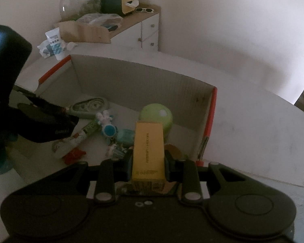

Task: Organize rigid objects
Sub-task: 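Lower the yellow box and binder clip into the box and open both grippers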

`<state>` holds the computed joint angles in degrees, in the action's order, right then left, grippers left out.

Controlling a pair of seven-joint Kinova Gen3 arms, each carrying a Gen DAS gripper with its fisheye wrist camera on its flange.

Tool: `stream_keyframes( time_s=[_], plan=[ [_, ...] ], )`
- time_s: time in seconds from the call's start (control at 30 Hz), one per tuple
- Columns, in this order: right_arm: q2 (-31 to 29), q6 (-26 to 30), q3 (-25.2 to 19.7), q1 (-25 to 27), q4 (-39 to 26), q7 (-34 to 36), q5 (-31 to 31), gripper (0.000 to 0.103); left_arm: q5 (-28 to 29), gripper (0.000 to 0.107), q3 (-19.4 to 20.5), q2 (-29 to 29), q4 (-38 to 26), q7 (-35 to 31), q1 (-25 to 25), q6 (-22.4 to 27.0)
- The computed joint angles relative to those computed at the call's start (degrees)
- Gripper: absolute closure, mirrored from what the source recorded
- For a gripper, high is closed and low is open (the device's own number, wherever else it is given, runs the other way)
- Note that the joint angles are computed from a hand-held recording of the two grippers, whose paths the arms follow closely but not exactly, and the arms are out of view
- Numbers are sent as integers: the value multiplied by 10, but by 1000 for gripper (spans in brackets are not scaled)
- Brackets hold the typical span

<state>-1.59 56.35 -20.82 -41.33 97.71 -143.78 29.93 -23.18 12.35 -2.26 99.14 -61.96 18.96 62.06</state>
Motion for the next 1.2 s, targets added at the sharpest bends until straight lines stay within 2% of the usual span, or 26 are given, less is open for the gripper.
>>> stream_keyframes(
  time_s=[0.17, 0.4, 0.47, 0.53, 0.7, 0.83, 1.07, 1.2],
  plan=[
    [2, 1, 2, 0, -2, 2, -1, 73, 29, 84, -9, 16, -20, -22, -5, 28],
    [1, 1, 2, 1, -2, 0, -3, 70, 23, 84, -11, 25, -33, -17, 4, 49],
    [0, -1, 2, 2, -2, 3, -4, 66, 26, 84, -12, 22, -33, -18, 3, 47],
    [-4, -3, 0, 1, 2, -1, 0, 59, 30, 84, -13, 18, -31, -21, 3, 45],
    [-18, -8, -3, 5, 10, -3, -4, 52, 33, 84, -10, -1, -22, -10, 1, 36],
    [-34, -16, -11, 13, 17, -3, -9, 41, 37, 84, -2, -17, -16, -8, -3, 31],
    [-65, -23, -24, 36, 25, 8, -36, 39, 28, 84, 19, -49, -7, 5, -3, 28],
    [-93, -34, -37, 54, 34, 15, -48, 30, 37, 84, 28, -73, -4, 8, -8, 29]
  ],
)
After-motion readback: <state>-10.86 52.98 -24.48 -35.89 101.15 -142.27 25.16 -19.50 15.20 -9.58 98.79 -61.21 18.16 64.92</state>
